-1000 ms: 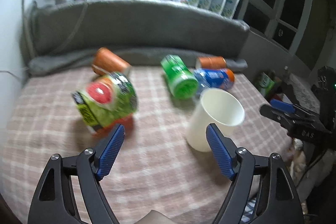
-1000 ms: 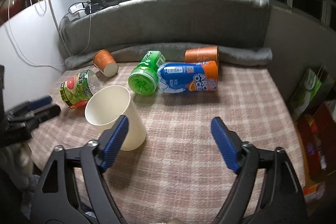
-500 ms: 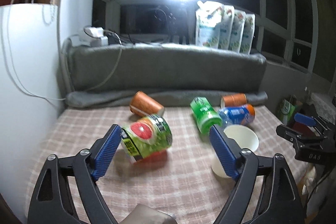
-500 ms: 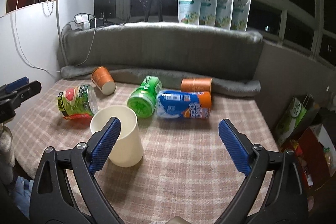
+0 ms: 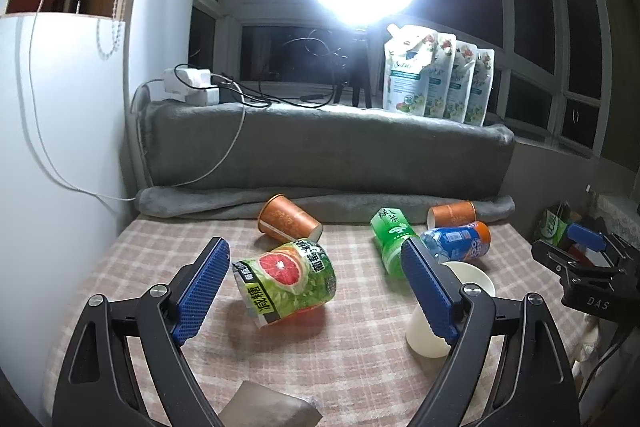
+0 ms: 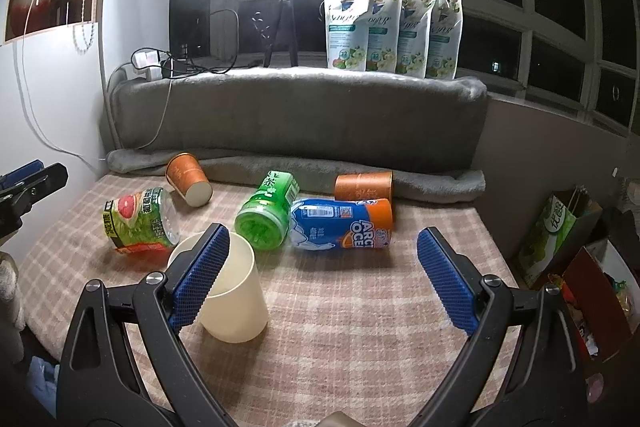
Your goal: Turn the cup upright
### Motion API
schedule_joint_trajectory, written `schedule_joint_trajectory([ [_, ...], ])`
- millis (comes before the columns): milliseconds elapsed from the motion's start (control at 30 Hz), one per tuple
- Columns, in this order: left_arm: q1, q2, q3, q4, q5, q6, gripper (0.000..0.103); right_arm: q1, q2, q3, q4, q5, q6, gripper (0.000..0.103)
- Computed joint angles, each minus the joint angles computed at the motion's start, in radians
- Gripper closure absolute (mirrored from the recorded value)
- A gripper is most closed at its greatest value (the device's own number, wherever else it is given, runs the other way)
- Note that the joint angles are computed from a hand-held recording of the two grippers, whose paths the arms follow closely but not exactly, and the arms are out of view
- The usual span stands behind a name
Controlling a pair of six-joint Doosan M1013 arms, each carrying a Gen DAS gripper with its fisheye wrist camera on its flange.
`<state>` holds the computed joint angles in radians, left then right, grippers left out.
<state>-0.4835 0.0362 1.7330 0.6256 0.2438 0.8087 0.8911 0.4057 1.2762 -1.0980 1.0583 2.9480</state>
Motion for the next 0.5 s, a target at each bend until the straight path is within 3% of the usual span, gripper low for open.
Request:
schedule_joint_trajectory([
  [133,0.0,0.001,-0.001,0.065,0.002,-0.069,0.015,0.002,0.002,-0.002,-0.018,-0.004,0.009,0.0],
  [500,-0.009,-0.004,0.005,0.273,-0.007,-0.265,0.013,0.009,-0.002,0.006,-0.077,-0.005,0.057,0.0],
])
